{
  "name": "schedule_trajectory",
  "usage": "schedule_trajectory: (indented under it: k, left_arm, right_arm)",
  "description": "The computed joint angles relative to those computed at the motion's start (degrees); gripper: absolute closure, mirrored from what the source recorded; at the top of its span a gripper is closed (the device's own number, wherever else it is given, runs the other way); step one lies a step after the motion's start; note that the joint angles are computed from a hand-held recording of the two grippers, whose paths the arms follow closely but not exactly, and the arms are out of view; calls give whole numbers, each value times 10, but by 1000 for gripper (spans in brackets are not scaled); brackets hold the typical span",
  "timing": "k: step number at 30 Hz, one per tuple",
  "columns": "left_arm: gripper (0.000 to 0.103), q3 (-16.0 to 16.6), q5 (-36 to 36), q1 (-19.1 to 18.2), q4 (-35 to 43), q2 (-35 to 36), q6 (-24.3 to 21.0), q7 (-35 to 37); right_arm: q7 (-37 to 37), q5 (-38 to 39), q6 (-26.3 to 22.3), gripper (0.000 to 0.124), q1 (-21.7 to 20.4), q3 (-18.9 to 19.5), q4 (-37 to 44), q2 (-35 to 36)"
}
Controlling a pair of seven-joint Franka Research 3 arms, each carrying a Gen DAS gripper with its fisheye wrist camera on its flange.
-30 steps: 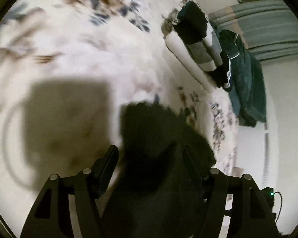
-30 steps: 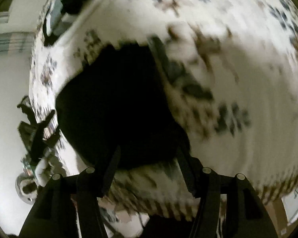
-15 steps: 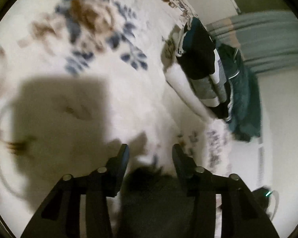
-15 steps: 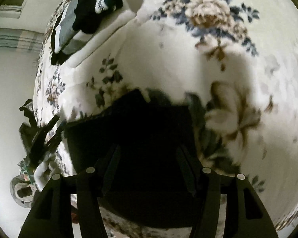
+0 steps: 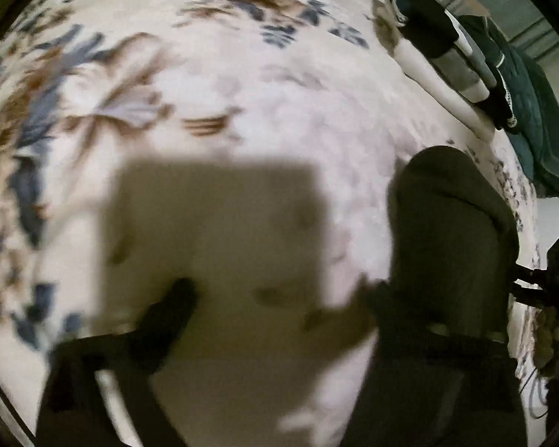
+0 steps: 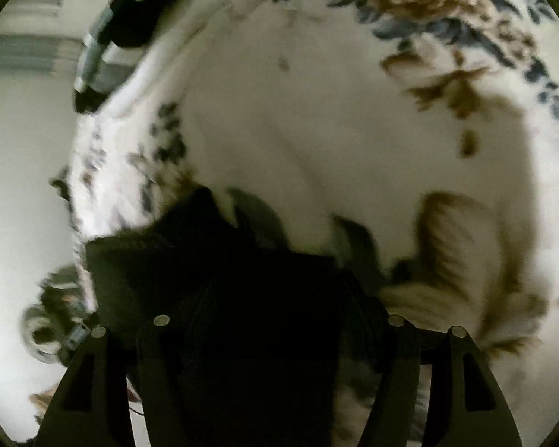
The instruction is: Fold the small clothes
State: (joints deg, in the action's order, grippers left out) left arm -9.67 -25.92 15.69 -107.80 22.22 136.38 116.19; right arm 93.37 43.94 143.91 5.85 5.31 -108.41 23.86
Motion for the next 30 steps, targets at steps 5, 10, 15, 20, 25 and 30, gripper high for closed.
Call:
schedule_trajectory:
  k: [5, 10, 15, 20, 25, 30]
  left_arm:
    - [0, 40, 175, -75, 14, 17, 29, -143]
    - [0, 2, 92, -26, 49, 15, -6, -168]
    - [0, -34, -23, -2, 110, 51, -44, -147]
    - [31, -50, -12, -34, 181, 109, -59, -119]
    - [87, -51, 8, -48, 225, 143, -50, -130]
    - [85, -54, 15, -31, 242, 138, -79, -124]
  right_arm:
    - [26, 13, 72, 114, 19, -4, -23, -26]
    - [107, -73, 88, 115, 35, -32, -5, -31]
    - [111, -76, -25, 104, -3, -17, 79, 42]
    - [108, -34, -38, 58, -24, -8, 59, 29]
    - [47, 36, -75, 98, -51, 14, 56, 41]
    - [126, -54, -85, 102, -11, -31, 9, -13]
